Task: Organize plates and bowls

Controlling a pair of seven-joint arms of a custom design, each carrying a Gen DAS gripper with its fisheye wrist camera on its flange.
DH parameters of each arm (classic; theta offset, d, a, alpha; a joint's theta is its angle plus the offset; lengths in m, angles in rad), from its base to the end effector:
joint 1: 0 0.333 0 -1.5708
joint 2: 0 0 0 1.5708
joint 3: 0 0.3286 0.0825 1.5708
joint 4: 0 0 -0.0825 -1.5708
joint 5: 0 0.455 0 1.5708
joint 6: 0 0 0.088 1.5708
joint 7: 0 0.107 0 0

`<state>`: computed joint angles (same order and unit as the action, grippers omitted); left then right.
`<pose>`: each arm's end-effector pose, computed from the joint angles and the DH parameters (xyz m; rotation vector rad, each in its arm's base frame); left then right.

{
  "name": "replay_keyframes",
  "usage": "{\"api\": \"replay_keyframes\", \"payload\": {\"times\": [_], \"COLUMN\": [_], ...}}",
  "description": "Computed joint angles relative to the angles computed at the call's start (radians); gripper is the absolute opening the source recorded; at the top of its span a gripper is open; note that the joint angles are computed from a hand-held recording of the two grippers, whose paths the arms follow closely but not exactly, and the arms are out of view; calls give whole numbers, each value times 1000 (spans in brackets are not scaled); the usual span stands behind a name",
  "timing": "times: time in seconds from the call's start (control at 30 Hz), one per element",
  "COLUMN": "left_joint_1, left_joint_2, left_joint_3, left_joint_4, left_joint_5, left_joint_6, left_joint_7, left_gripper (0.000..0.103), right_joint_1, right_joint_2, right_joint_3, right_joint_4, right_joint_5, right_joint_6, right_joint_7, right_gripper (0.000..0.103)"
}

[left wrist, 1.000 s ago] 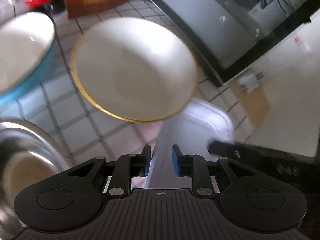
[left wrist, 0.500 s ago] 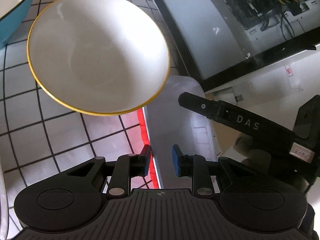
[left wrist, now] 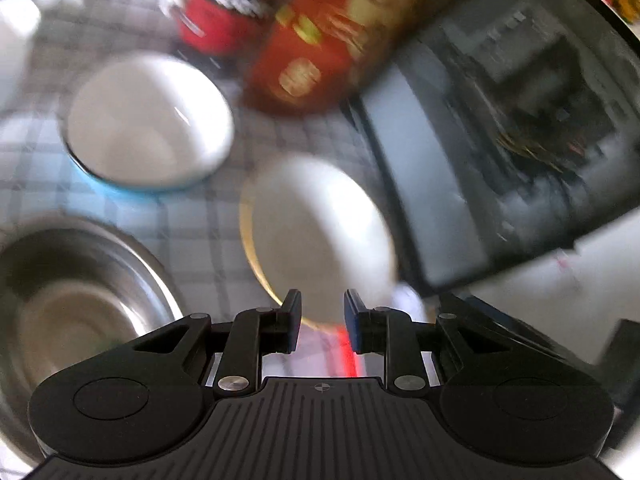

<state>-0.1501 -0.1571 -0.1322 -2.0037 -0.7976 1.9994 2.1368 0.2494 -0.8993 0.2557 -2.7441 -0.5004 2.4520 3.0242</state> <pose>0.5622 -0.2120 0.5495 1.2932 -2.3354 0.9355 0.3439 0.1888 0.5108 -1.0415 2.1885 -0.6751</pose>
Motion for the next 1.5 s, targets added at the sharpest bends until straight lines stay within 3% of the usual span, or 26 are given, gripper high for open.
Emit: {"api": "replay_keyframes", "payload": {"times": [0.1, 0.23, 0.4, 0.53, 0.73, 0.83, 1.03, 1.2, 1.3, 1.4, 1.43, 1.5], "left_joint_1": [-6, -15, -13, -6, -18, -20, 7, 57, 85, 110, 119, 132], "left_joint_2": [22, 60, 106, 148, 195, 225, 221, 111, 46, 3, -9, -3], "left_joint_3": [-19, -30, -34, -39, -64, -72, -65, -16, 29, 46, 44, 45], "left_joint_4": [5, 20, 51, 96, 134, 165, 174, 112, 74, 43, 27, 24], "left_joint_5": [40, 66, 73, 82, 93, 90, 44, -83, -112, -22, 41, 158], "left_joint_6": [83, 128, 108, 78, 171, 181, 88, -61, -93, 6, 67, 110], "left_joint_7": [-41, -78, -117, -143, -99, -94, -83, 105, 205, 240, 239, 218], "left_gripper": [26, 26, 26, 25, 26, 26, 26, 26, 26, 26, 26, 26], "right_joint_1": [-10, -37, -23, -9, -62, -79, -93, -93, -69, -35, -20, 15], "right_joint_2": [111, 234, 371, 429, 495, 519, 511, 450, 418, 412, 416, 444], "right_joint_3": [-57, -72, -122, -169, -154, -155, -132, -51, -15, 11, 11, 1], "right_joint_4": [61, 144, 232, 245, 294, 314, 313, 323, 328, 337, 335, 329], "right_joint_5": [30, 42, 98, 182, 134, 113, 59, -82, -140, -165, -160, -128], "right_joint_6": [33, -3, -52, 26, 47, 50, 32, -64, -91, -96, -73, -1], "right_joint_7": [-49, -101, -186, -240, -222, -220, -166, -51, 7, 73, 97, 126], "right_gripper": [72, 67, 67, 62, 63, 63, 63, 66, 69, 75, 78, 81]}}
